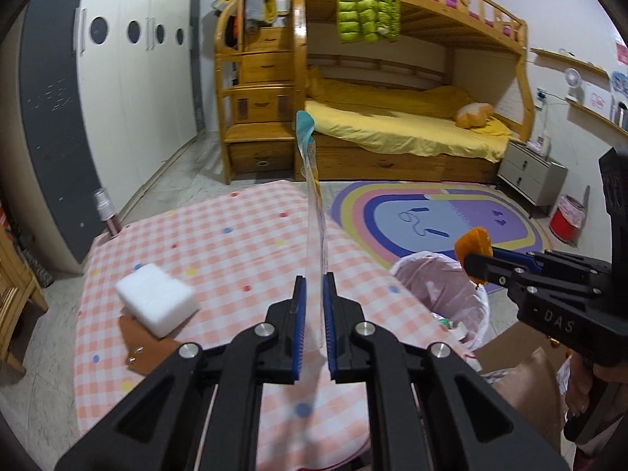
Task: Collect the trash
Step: 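Lift the peel and snack bag and carry them over the wastebasket, then open both grippers to drop the peel and bag into the wastebasket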
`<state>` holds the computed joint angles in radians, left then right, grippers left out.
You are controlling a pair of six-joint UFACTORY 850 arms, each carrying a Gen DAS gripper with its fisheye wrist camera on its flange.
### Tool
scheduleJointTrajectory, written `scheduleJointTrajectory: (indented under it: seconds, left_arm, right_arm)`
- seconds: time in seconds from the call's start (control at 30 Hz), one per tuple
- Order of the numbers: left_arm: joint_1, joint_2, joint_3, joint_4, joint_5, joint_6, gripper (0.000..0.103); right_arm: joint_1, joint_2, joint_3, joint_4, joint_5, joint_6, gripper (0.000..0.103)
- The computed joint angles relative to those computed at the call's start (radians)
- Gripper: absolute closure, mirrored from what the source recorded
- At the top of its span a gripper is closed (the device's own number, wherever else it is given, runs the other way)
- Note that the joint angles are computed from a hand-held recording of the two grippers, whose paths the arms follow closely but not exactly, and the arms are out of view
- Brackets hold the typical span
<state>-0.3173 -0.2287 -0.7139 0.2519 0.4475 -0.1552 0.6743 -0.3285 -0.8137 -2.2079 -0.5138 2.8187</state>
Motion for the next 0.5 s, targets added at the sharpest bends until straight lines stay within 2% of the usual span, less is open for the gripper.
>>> scheduleJointTrajectory:
  seconds: [0.2, 0.5]
  left_arm:
    - [-0.082, -0.062, -0.052, 0.032, -0.009, 0.011, 0.096]
    - [-0.174, -0.195, -0.189, 0.189, -0.052, -0.109, 0.096]
  right_arm:
    - [-0.037, 0.041, 0.089, 0.075, -0.043, -0.013, 0.081]
    - [-0.108, 0.043, 0.166, 0.06, -0.056, 0.068, 0.081]
